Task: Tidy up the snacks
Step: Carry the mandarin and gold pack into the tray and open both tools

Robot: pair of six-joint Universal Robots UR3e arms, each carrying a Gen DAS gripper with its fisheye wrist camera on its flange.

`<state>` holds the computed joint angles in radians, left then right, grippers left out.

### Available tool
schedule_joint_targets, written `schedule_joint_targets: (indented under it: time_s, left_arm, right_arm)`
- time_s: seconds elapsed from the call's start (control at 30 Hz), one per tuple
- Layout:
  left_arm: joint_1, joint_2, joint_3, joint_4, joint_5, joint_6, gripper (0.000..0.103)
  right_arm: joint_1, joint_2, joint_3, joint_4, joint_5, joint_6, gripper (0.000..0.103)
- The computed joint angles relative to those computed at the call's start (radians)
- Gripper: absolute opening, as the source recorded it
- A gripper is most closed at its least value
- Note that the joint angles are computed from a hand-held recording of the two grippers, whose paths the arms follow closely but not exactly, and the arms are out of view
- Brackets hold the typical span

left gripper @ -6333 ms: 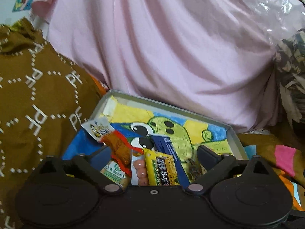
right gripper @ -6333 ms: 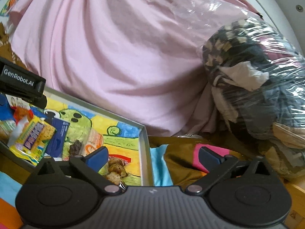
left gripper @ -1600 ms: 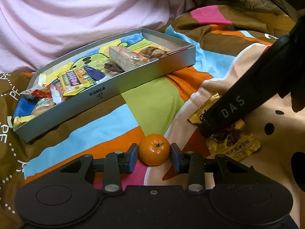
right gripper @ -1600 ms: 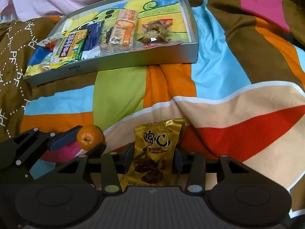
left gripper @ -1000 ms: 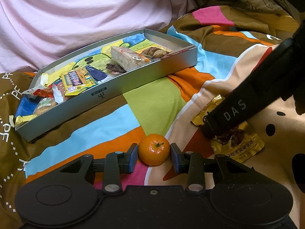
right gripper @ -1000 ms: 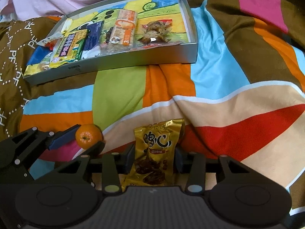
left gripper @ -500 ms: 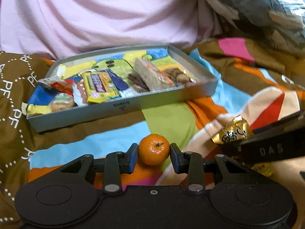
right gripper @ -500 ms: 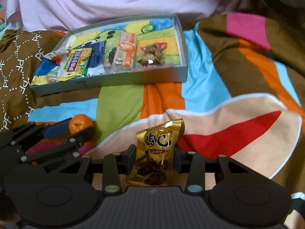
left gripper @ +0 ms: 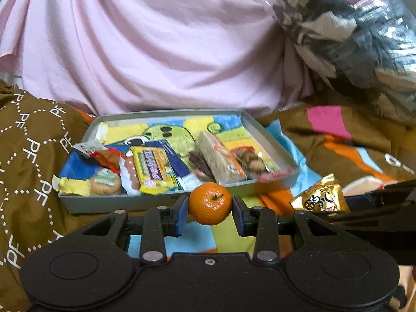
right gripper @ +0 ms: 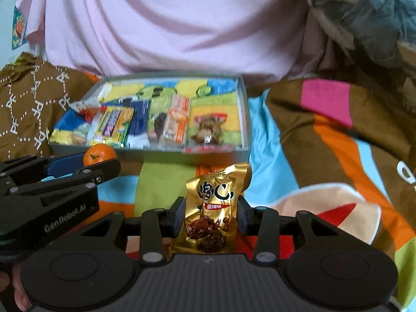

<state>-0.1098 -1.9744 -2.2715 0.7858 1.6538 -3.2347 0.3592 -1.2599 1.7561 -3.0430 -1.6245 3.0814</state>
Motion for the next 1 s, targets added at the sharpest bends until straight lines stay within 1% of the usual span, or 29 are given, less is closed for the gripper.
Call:
schedule_joint_targets:
  time_s: [0.13, 0.27, 0.43, 0.5, 0.53, 0.57, 0.63, 0.73, 0.77, 0.83, 0.9, 0.93, 0.97, 1.0]
  left_arm:
    - [0.014, -0.003, 0.052, -0.003, 0.012, -0.02, 0.038]
    - [0.032, -0.018, 0.146, -0.034, 0.019, -0.053, 0.038]
    - [0.05, -0.078, 0.271, -0.046, 0.018, -0.076, 0.038]
    - [0.059, -0.108, 0.312, -0.048, 0.011, -0.076, 0.038]
    - [0.061, -0.125, 0.335, -0.049, 0.012, -0.074, 0.038]
    - [0.063, -0.143, 0.361, -0.054, 0.012, -0.073, 0.038]
    - [0.071, -0.172, 0.404, -0.064, 0.004, -0.08, 0.038]
    - [0.079, -0.212, 0.442, -0.065, -0.01, -0.096, 0.038]
    - [0.081, -0.236, 0.445, -0.038, -0.011, -0.097, 0.039]
    - [0.073, -0.238, 0.457, -0.1, 0.008, -0.077, 0.038]
    - [0.077, -0.243, 0.458, -0.098, -0.002, -0.077, 0.039]
    - [0.08, -0.237, 0.466, -0.12, -0.009, -0.07, 0.039]
    - [0.082, -0.234, 0.473, -0.139, -0.014, -0.062, 0.039]
    - [0.085, -0.237, 0.478, -0.142, -0.02, -0.059, 0.039]
  right_arm:
    - [-0.006, 0.004, 0.009, -0.086, -0.01, -0.006, 0.044]
    - [-0.018, 0.012, 0.019, -0.183, -0.015, 0.006, 0.044]
    - [-0.03, 0.035, 0.021, -0.281, -0.009, 0.008, 0.044]
    - [-0.029, 0.067, -0.006, -0.315, -0.011, -0.004, 0.044]
    - [-0.029, 0.087, -0.028, -0.33, -0.007, -0.01, 0.04]
    - [-0.028, 0.108, -0.052, -0.343, -0.006, -0.015, 0.032]
    - [-0.031, 0.149, -0.107, -0.367, 0.008, -0.031, 0.031]
    - [-0.037, 0.211, -0.201, -0.346, 0.033, -0.035, 0.03]
    - [-0.04, 0.226, -0.227, -0.322, 0.044, -0.036, 0.03]
    - [-0.048, 0.23, -0.25, -0.257, 0.066, -0.023, 0.03]
    - [-0.067, 0.196, -0.236, -0.177, 0.122, -0.013, 0.031]
    - [-0.071, 0.178, -0.218, -0.155, 0.136, -0.018, 0.036]
    - [-0.074, 0.154, -0.197, -0.12, 0.146, -0.027, 0.046]
    - [-0.075, 0.128, -0.181, -0.064, 0.153, -0.044, 0.05]
